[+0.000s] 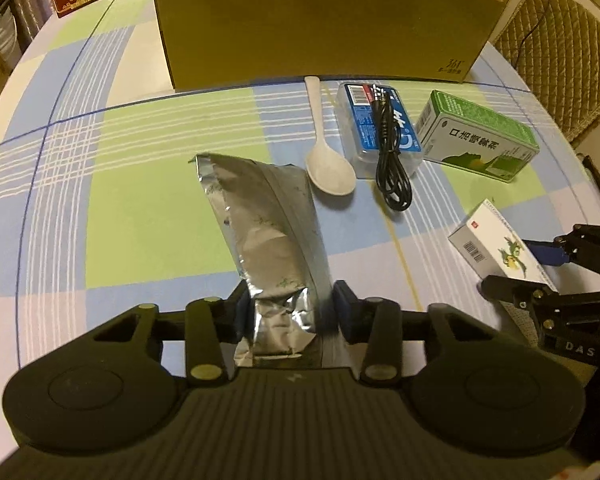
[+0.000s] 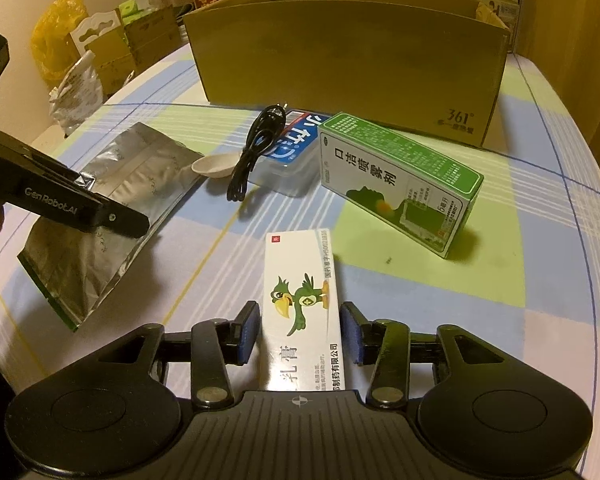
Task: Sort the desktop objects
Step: 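Lift the foil bag with the left gripper while the right gripper lifts the white box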
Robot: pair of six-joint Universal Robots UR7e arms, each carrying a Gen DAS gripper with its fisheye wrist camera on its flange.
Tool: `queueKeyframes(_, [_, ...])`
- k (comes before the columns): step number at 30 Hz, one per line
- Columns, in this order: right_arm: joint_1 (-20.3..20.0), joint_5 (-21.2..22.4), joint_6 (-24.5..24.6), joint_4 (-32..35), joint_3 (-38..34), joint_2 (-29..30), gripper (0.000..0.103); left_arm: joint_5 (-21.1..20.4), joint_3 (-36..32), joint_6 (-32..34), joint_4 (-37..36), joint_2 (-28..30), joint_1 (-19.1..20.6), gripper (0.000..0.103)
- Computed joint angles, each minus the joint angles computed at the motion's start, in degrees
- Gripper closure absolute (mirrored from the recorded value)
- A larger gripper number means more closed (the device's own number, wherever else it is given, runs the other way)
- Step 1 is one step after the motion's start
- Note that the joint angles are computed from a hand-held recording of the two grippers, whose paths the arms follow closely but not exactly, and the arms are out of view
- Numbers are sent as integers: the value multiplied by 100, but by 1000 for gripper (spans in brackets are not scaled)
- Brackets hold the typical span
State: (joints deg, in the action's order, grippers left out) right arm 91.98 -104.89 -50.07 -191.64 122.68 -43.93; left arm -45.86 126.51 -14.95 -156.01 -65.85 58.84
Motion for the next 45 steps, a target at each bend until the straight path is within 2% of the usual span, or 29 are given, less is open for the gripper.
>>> queueKeyframes(9, [9, -25, -108, -198, 32, 64, 60, 113, -110, 229, 228, 157, 6, 55])
queueKeyframes(15, [14, -19, -119, -174, 50, 50, 60, 108, -57, 294, 140, 117, -14, 65])
queueKeyframes(17, [15, -28, -86, -190, 55, 48, 67, 108, -22, 259, 110, 84, -36, 68])
queueKeyframes(25, [34, 56, 198, -258, 171, -59, 68, 26, 190, -9, 70, -73, -162, 69])
queueKeyframes(37, [239, 63, 663, -393, 418, -416, 68, 169, 558, -478, 111, -501, -731, 69])
queueKeyframes(45, [360, 87, 733, -469, 626, -718, 68, 192, 781, -848, 211, -775, -1124, 69])
